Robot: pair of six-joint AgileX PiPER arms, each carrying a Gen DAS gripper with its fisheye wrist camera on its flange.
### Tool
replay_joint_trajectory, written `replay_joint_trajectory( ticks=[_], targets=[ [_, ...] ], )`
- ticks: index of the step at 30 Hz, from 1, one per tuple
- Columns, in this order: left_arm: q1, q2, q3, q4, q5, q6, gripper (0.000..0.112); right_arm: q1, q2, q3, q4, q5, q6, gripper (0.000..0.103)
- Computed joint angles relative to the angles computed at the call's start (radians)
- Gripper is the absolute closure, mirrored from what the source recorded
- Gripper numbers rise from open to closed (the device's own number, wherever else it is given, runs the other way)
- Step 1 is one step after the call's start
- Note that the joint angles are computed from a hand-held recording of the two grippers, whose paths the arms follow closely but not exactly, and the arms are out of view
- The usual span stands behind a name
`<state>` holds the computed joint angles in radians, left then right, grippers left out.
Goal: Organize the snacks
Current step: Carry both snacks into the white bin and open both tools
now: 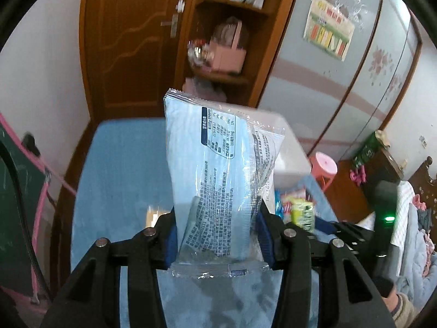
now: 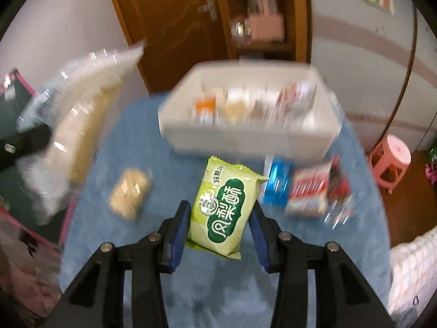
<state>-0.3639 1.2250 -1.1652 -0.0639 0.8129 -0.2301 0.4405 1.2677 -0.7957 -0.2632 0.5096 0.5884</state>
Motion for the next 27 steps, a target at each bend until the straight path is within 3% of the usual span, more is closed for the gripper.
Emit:
replay_joint_trajectory(
  ticks=[7, 10, 13, 15, 22, 25, 27],
  targets=[
    [-0.060, 0.230, -0.375, 0.187, 0.056, -0.136, 0.066, -0.134, -0.016, -0.259, 0.032, 0.040, -0.151, 0.060],
    [-0.071, 0.355, -0.555, 0.221, 0.104, -0.166, 0.066, -0.195, 0.052, -0.368, 0.043, 0.024, -0.183, 0.060],
    [-0.057, 0.495, -0.729, 0.194, 0.139, -0.159, 0.066, -0.283, 0.154, -0.472, 0.175, 0.007, -0.298, 0.060],
    [-0.065, 0.590, -0.828, 0.227, 0.166, -0.180, 0.066, -0.334, 0.224, -0.537, 0.257, 0.018, -0.361, 0.060],
    [-0.097, 0.921, -1.146, 0.310, 0.294, -0.190, 0.065, -0.386, 0.432, -0.649, 0.321, 0.072, -0.439, 0.059],
    [-0.100, 1.027, -1.261, 0.327, 0.356, -0.174, 0.061, -0.398, 0.521, -0.688, 0.374, 0.112, -0.507, 0.058],
    [-0.089, 1.066, -1.307, 0.291, 0.391, -0.162, 0.048, -0.411, 0.541, -0.672, 0.438, 0.103, -0.567, 0.057]
  ],
)
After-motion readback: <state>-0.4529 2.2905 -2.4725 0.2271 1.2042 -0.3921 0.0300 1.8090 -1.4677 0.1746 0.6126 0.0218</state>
